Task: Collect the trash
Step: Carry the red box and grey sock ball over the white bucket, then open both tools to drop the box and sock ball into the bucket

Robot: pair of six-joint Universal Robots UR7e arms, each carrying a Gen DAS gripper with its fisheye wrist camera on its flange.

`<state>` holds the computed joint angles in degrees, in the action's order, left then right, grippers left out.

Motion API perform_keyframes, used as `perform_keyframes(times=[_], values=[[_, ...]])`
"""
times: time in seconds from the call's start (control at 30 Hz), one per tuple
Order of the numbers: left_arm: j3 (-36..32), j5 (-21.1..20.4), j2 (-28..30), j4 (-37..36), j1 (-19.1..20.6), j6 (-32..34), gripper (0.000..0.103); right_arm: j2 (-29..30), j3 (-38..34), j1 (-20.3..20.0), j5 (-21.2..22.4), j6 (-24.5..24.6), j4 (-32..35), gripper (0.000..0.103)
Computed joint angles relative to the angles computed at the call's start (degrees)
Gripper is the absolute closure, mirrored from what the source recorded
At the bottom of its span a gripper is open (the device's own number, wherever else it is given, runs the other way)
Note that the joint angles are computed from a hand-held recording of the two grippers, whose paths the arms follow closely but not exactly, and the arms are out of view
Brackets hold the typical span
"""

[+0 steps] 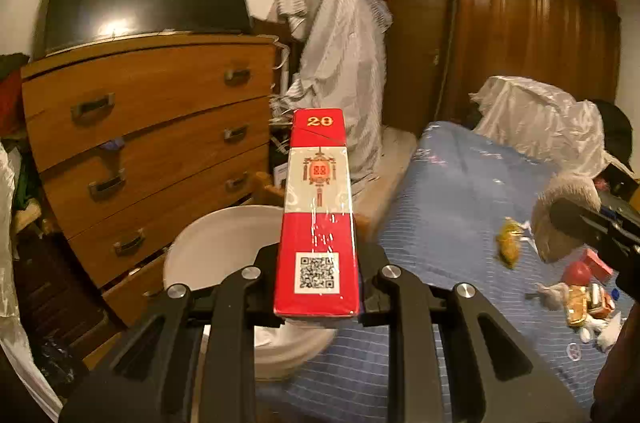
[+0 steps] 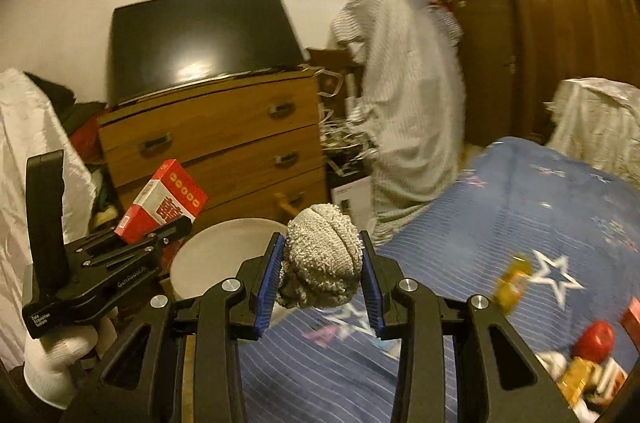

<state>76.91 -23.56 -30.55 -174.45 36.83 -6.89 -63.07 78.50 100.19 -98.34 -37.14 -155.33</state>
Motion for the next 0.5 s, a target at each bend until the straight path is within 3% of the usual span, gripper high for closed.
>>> perform_keyframes(times=[0.27,0.5], values=[[1.54,-1.67,-3.93,8.99,3.81,-5.99,0.082,14.52,-18.61,2.90,-2.88,2.02,16.45,0.065],[0.98,-5.54,-5.45,15.92,7.07,-9.68,0.082,26.14,-34.85,2.81,-6.40,4.07,31.75,0.065]])
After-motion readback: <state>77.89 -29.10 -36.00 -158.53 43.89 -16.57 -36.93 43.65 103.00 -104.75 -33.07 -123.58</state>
